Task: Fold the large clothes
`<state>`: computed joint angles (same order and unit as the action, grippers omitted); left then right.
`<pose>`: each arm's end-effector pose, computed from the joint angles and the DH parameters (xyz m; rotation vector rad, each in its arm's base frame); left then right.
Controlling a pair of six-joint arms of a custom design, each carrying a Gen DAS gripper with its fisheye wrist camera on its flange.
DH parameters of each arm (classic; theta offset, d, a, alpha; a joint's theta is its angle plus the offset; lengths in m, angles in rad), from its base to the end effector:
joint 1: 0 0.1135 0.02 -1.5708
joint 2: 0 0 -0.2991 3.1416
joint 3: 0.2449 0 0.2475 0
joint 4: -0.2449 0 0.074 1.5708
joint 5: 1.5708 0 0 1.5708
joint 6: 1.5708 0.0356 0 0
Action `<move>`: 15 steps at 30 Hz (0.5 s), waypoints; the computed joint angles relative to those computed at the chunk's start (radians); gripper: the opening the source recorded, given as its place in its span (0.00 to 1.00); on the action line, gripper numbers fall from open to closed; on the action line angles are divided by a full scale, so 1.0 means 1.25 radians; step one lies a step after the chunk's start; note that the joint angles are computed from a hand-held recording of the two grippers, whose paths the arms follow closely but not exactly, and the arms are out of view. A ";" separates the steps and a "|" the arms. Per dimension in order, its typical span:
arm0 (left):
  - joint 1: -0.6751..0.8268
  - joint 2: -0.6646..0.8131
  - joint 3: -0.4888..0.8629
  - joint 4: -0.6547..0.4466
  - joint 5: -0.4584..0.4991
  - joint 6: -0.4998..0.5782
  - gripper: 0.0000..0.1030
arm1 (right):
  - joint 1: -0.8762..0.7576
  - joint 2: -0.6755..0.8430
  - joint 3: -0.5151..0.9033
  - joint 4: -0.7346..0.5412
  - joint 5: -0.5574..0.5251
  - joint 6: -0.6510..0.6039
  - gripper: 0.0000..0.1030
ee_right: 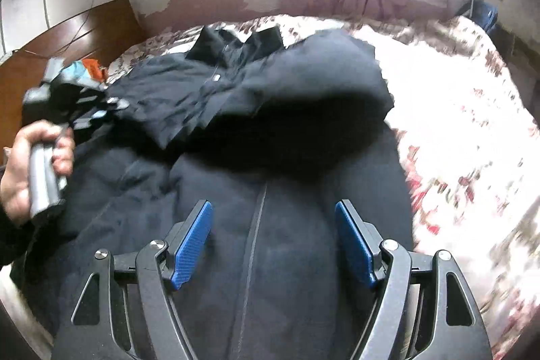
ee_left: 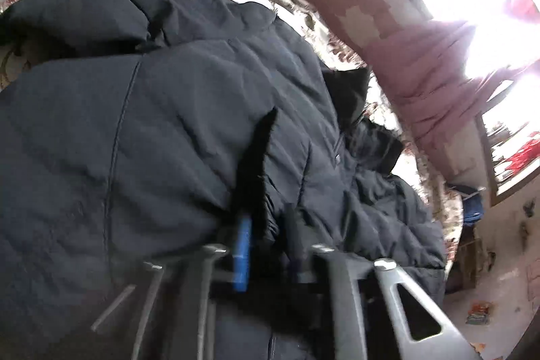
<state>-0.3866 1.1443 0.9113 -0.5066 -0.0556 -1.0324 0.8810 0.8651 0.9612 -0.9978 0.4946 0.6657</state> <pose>0.2088 -0.0829 0.3149 -0.7896 2.2670 -0.6395 0.0923 0.0854 0.3413 -0.0470 2.3369 0.1447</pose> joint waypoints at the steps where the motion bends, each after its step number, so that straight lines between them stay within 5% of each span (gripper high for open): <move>1: 0.013 -0.015 -0.009 0.008 0.018 0.011 0.10 | -0.016 0.009 0.016 0.005 0.006 -0.021 0.68; 10: 0.113 -0.097 0.050 0.007 -0.014 0.325 0.09 | -0.184 0.253 0.159 0.247 -0.155 -0.198 0.63; 15: 0.156 -0.076 0.051 -0.024 -0.018 0.432 0.09 | -0.171 0.491 0.267 0.304 -0.233 -0.213 0.31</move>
<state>-0.1911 1.0492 0.9752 -0.5366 -0.0777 -0.4929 0.6673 1.4792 1.2951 -0.6178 0.2032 0.3991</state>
